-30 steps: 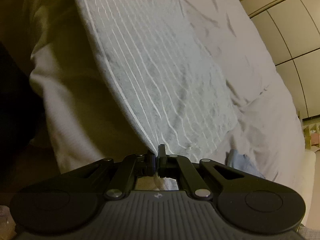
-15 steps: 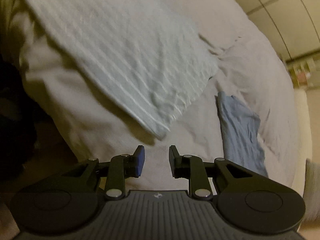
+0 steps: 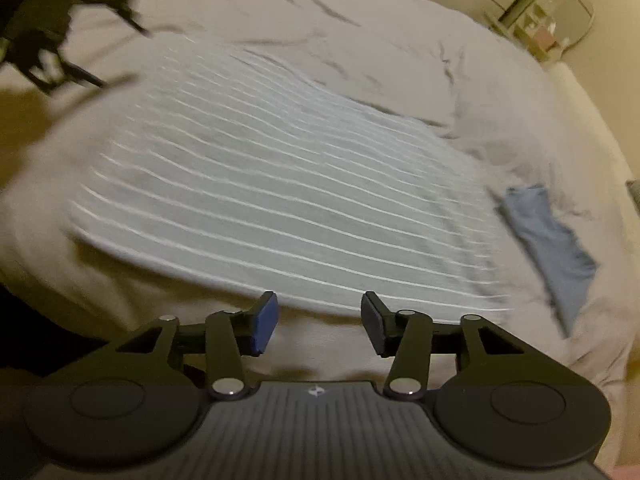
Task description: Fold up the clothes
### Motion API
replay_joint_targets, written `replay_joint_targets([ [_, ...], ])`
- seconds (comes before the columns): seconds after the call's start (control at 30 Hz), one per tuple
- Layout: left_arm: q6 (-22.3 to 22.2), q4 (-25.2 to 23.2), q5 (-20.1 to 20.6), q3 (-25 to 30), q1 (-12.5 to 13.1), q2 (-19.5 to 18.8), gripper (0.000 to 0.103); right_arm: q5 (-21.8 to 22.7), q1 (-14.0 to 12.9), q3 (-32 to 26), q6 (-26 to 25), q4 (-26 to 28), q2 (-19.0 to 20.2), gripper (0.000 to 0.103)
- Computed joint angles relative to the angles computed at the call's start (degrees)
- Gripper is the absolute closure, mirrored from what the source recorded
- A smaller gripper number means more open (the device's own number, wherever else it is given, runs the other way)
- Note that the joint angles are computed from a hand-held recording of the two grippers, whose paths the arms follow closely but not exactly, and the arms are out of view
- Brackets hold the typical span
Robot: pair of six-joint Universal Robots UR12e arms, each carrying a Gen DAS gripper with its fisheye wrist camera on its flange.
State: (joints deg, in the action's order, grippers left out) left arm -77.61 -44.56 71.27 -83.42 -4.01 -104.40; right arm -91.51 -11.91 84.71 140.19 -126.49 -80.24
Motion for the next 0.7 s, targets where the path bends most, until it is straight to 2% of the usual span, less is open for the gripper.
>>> replay_joint_targets([
  [0.1,10.3,2.02,-6.17,-0.29,1.34,-1.84,0.038,-0.13,3.75,-0.94,5.92,1.68,0.69,0.045],
  [0.13,12.53,3.26,-8.04,-0.26,1.66,-2.48,0.038,-0.07,4.86,-1.31,7.85,1.51,1.16,0.043],
  [0.23,18.41,5.83,-12.95,0.56,2.4,-4.65,0.038,-0.49,7.65,-1.53,9.18,1.16,1.99,0.043],
  [0.3,19.67,6.16,-14.09,1.43,2.36,-5.55,0.042,-1.03,8.99,-1.27,8.3,0.27,2.38,0.043],
  [0.4,20.79,2.57,-13.01,4.13,1.82,-7.0,0.077,-2.2,10.74,-0.57,6.82,-1.01,3.02,0.041],
  [0.53,20.67,-1.42,-12.26,6.72,1.47,-8.21,0.087,-6.63,12.96,-0.3,3.49,-0.96,4.61,0.042],
  [0.7,20.14,-3.13,-12.21,6.73,1.57,-7.5,0.091,-8.74,13.48,0.82,0.73,-5.12,5.77,0.043],
])
